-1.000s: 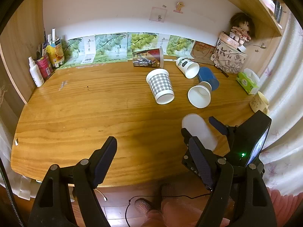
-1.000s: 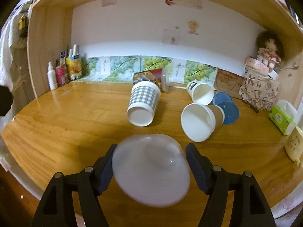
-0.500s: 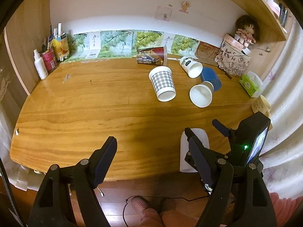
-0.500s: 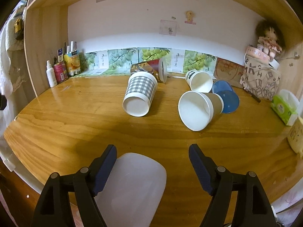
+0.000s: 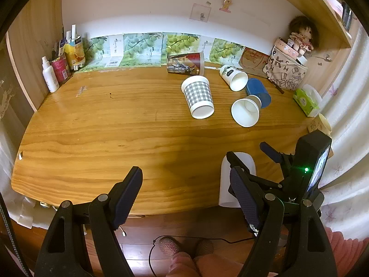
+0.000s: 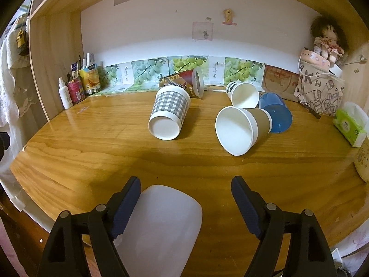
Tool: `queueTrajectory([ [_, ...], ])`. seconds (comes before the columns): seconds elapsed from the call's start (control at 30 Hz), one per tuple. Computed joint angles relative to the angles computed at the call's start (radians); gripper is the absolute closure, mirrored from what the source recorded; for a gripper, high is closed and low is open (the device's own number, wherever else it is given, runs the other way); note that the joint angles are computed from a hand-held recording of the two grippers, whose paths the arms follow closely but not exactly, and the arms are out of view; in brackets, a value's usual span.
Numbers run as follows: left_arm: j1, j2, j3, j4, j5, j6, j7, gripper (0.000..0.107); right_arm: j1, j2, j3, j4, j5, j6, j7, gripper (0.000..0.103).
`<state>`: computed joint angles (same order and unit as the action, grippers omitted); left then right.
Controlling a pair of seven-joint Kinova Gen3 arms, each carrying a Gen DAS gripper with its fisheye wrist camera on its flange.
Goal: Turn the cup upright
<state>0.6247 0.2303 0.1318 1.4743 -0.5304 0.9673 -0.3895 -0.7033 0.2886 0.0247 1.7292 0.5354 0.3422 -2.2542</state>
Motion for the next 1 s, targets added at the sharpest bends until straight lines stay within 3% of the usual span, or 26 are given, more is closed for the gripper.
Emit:
queueTrajectory([
  [0.17,-0.002,-0.001,-0.006,0.015,-0.004,-0.012,0.025,0.026,-0.009,0.023,0.032,-0.05,-0.158,0.036,0.169,0.022],
  [0.3,0.003,-0.001,-0.012,0.021,-0.013,0.002,0.075,0.026,-0.118,0.047,0.19,-0.08,-0.32,0.051,0.331,0.022],
  [0.5,0.022,0.018,-0.016,0.001,-0.039,0.067,0.166,0.026,-0.151,0.088,0.29,-0.13,-0.548,0.074,0.575,0.022],
  [0.7,0.072,0.054,-0.034,-0.041,-0.086,0.17,0.35,0.026,0.092,0.092,0.061,-0.188,-0.658,0.119,0.819,0.022],
  [1.0,0.188,0.14,-0.074,-0.142,-0.135,0.365,0.679,0.026,0.454,0.138,-0.356,-0.36,-0.68,0.335,1.185,0.022],
])
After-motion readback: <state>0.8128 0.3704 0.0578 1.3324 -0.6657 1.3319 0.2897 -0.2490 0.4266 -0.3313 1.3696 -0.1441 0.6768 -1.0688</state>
